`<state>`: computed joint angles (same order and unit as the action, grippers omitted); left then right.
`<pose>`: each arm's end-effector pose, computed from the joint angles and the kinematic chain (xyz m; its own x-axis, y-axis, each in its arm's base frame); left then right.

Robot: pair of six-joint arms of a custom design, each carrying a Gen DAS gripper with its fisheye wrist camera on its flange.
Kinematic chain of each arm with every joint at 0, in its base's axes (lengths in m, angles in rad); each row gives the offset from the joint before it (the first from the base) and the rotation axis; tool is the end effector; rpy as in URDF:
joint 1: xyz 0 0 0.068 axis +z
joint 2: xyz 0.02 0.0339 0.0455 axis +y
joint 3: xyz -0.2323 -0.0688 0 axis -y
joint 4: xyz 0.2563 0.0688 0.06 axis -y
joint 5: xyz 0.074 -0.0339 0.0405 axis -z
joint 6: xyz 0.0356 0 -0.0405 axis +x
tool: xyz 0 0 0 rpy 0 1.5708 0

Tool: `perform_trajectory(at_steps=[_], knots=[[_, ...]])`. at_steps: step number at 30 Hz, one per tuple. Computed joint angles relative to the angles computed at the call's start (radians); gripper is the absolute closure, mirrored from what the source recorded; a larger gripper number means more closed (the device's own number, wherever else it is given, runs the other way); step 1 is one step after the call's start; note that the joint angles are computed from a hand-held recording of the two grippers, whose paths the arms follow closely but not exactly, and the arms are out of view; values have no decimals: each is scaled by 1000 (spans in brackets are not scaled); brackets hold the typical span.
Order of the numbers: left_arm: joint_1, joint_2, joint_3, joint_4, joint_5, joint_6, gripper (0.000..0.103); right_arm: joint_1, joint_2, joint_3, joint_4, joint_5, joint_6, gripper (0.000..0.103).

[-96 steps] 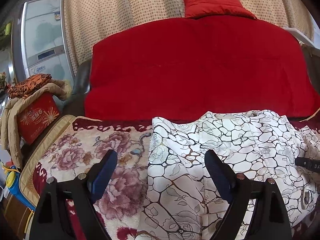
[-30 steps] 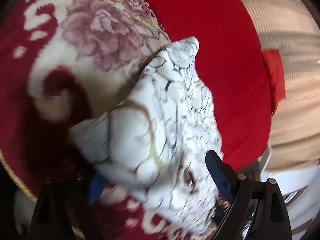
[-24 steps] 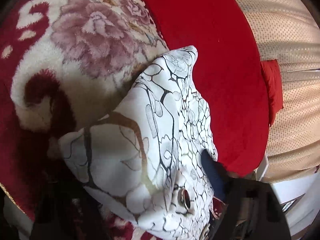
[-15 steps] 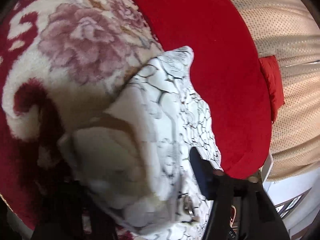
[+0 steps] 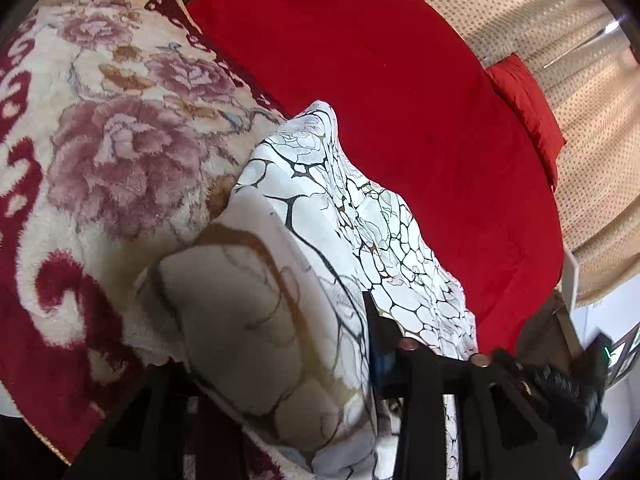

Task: Fold large clothes

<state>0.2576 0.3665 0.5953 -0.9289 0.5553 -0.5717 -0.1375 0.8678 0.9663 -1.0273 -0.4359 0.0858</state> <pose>0.1197 0.0121 0.2461 -0.6178 -0.6382 -0.4594 -0.1913 0.6886 -0.6994 0.1829 -0.0101 0.2905 -0.8012 0.1893 -0.5676 -0.0577 0.9198 0.3882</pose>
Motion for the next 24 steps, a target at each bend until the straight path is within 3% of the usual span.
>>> perform_trajectory(at_steps=[1, 3, 4, 5, 8, 9, 19, 23, 24], knots=[[18, 21, -17, 30, 31, -3, 54, 48, 76, 41, 2, -2, 33, 66], [127, -8, -31, -33, 131, 63, 55, 100, 227, 112, 11, -57, 115, 66], [131, -4, -38, -25, 130, 73, 57, 116, 294, 143, 17, -71, 152, 66], [127, -4, -38, -30, 116, 87, 68, 142, 359, 170, 27, -54, 184, 66], [75, -20, -38, -20, 55, 108, 75, 179, 491, 191, 62, 26, 243, 79], [46, -23, -31, -19, 24, 112, 76, 174, 499, 186, 74, 34, 254, 89], [-141, -56, 18, -38, -198, 126, 79, 136, 452, 262, -24, -50, 206, 85], [-179, -69, 31, -32, -238, 141, 80, 202, 451, 265, -33, 15, 208, 84], [-181, -72, 32, -30, -239, 145, 81, 224, 483, 272, -36, 40, 219, 89]])
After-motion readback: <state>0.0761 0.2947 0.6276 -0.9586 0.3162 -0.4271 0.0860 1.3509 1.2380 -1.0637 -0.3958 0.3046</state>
